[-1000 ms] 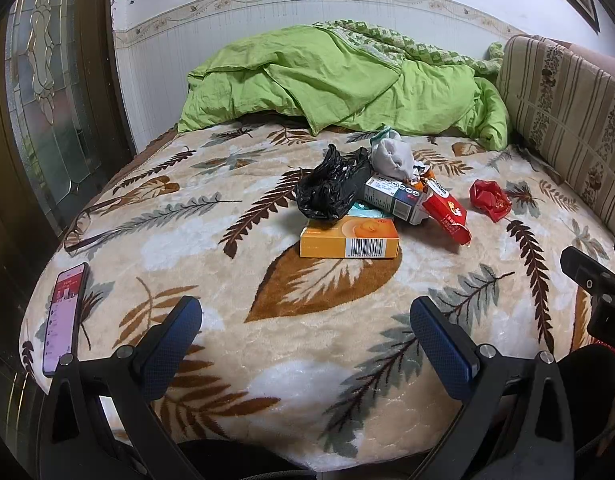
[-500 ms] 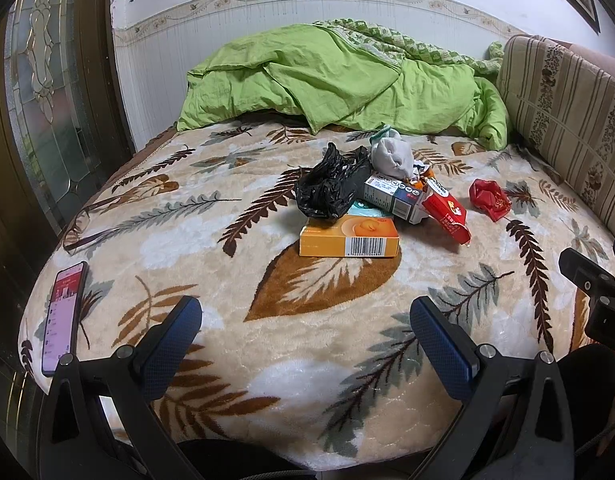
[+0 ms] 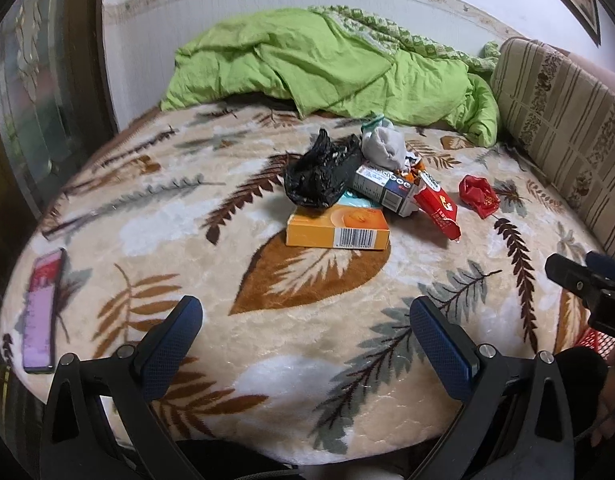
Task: Collect trash
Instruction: 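Grasp the red-and-white foot-cream box with the right tool while the left tool grasps the orange box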
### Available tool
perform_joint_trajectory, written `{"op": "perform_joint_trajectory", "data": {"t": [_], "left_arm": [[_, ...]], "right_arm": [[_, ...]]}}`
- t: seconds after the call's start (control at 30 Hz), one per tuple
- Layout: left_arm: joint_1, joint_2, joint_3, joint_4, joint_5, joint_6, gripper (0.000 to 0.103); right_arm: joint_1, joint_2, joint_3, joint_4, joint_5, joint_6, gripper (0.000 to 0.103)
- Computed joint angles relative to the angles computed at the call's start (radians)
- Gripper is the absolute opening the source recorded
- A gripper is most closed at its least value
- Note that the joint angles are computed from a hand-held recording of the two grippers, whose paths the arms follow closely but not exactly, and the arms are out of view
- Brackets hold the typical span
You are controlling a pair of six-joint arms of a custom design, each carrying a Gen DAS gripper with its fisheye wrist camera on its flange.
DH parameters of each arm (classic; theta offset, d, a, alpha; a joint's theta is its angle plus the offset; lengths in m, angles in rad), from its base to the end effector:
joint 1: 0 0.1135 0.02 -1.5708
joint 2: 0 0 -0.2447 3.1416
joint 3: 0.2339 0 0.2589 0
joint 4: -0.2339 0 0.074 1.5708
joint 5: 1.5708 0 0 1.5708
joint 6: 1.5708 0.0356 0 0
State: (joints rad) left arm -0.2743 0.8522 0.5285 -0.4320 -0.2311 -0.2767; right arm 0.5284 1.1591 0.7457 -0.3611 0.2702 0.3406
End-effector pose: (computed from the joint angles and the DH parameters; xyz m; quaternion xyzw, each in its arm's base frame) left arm 0.1907 -0.0452 0.2000 -0.0468 0.9119 -0.0052 0.4077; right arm 0.2244 0.1200 0.2158 -0.0336 0.9143 0.0491 0.4007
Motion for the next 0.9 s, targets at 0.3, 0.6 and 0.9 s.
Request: {"op": "perform_joint_trajectory", "data": {"t": [0.3, 0.6, 0.9], "left_arm": [[0.131, 0.206, 0.11, 0.036, 0.222, 0.012, 0.069], [0.259, 0.316, 0.18, 0.048, 0.36, -0.011, 0.062], [0.303, 0.513, 0.29, 0.083, 0.43, -0.011, 0.062]], "right_arm": [[-0.024, 0.243, 0.196, 0.018, -0.111, -0.162, 0.099], [0.051, 0.646, 0.511, 0.052, 0.071, -0.339, 0.09], [-0.014, 0.633, 0.465, 0.142, 0.025, -0.303, 0.024]]}}
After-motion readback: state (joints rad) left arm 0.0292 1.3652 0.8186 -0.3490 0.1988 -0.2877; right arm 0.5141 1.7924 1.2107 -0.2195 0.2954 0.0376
